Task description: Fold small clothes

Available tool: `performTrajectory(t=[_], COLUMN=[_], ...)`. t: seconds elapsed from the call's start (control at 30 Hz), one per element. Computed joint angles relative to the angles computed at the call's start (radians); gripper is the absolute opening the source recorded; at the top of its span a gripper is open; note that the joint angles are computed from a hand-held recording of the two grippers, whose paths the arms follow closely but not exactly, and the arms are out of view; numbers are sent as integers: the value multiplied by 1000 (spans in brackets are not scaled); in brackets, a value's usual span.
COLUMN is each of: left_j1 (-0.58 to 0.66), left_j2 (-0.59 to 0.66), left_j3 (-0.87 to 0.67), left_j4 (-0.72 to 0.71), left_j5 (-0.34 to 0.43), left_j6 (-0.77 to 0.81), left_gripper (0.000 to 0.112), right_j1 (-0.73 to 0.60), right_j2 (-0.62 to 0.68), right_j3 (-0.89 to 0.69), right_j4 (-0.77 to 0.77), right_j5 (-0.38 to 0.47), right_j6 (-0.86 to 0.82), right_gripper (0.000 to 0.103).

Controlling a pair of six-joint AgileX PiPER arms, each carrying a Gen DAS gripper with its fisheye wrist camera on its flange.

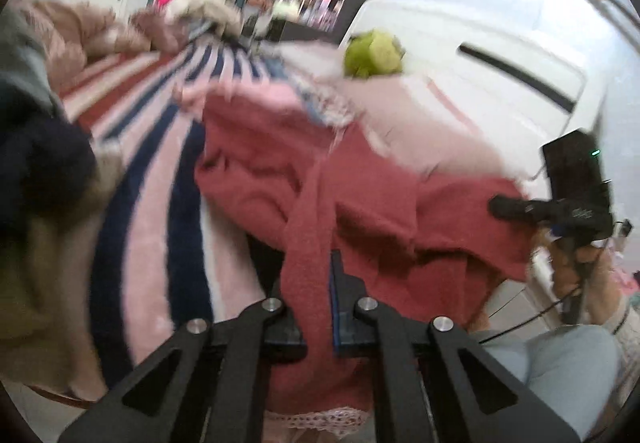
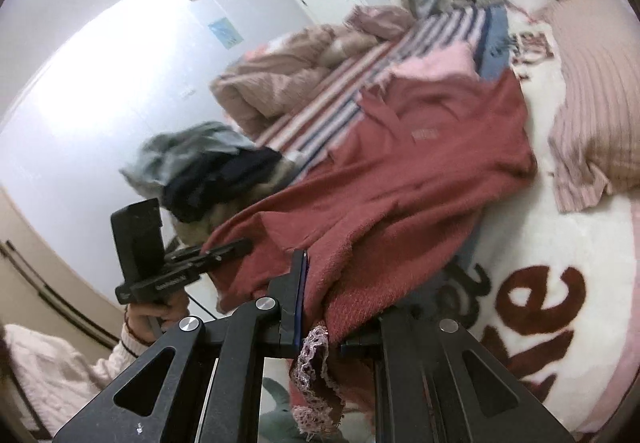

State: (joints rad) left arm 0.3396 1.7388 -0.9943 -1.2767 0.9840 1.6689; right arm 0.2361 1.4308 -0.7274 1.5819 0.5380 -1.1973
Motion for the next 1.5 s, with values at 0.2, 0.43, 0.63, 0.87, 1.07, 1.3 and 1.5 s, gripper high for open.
performTrajectory(t=[0.2,0.43,0.63,0.87,1.07,1.3,1.5], left_j1=[120,-187,-345,-292,-179,-135,-187], left_j2=[-96,195,655,682,409,351,328], left_j3=[-61,-471,-1071,-1115,-689,-468,-402], left_j4=[9,202,670,583,387,384,349], left_j5=[134,-228,-224,-82,-65,-10,-144], left_j6=[-31,-352,-881,-825,-535,-431,-419], left_gripper=[6,6,11,60,64,43,1], right_j1=[41,-37,-85,-130,-153,-137,-79], right_j2=[-135,173,619,682,402,290,391], right_j3=[-47,-366,-800,-795,-475,-197,-233], right_j4=[-296,-570,-939,-762,-551,-323,-282], right_j5=[-62,-76,26,64,49,127,55], right_j6=[375,617,986,831,593,373,392], right_gripper=[6,6,7,64,69,61,29])
